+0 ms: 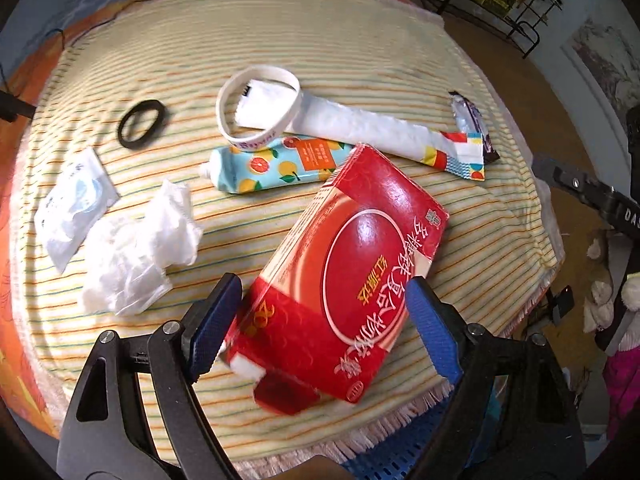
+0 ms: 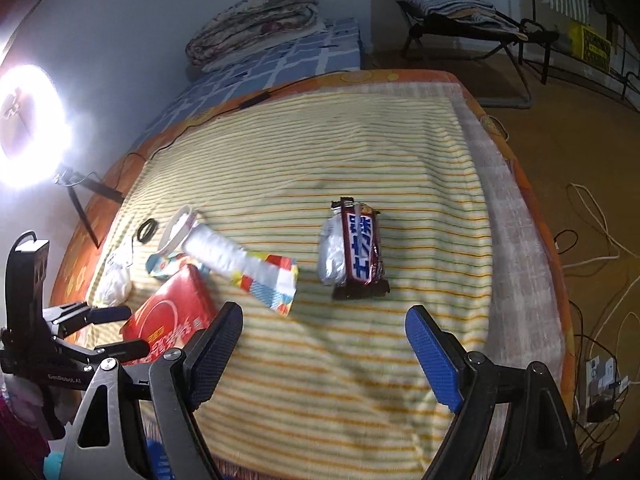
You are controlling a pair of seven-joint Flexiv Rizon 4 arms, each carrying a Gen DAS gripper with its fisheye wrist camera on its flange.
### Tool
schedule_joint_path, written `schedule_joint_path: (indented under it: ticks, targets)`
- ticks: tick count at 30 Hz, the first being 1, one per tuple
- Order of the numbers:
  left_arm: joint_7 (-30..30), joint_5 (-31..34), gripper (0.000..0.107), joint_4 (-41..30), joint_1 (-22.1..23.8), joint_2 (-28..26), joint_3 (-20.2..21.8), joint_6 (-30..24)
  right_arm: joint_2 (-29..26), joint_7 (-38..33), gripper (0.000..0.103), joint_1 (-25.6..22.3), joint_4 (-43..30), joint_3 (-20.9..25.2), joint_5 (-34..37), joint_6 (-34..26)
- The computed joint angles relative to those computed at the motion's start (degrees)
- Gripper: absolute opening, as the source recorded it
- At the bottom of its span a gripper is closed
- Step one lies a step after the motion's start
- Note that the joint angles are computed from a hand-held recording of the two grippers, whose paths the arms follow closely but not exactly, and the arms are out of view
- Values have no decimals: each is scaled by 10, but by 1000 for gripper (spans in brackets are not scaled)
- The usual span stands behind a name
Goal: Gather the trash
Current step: 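Grasp the red box with the left tool while the right tool grasps the chocolate bar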
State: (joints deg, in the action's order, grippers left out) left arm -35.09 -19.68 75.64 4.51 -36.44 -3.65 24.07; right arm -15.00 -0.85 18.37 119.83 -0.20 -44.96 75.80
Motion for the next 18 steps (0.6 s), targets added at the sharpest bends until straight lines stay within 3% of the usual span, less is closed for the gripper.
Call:
schedule_joint_path:
  ticks: [13,18]
  targets:
    - [39,58,94,74,-44,34,7,112,-63,-89,85,-15,-50,9,148,22]
    - [44,96,95,110,-68,41,13,196,-84,-127,84,-11,-84,6,180,-11]
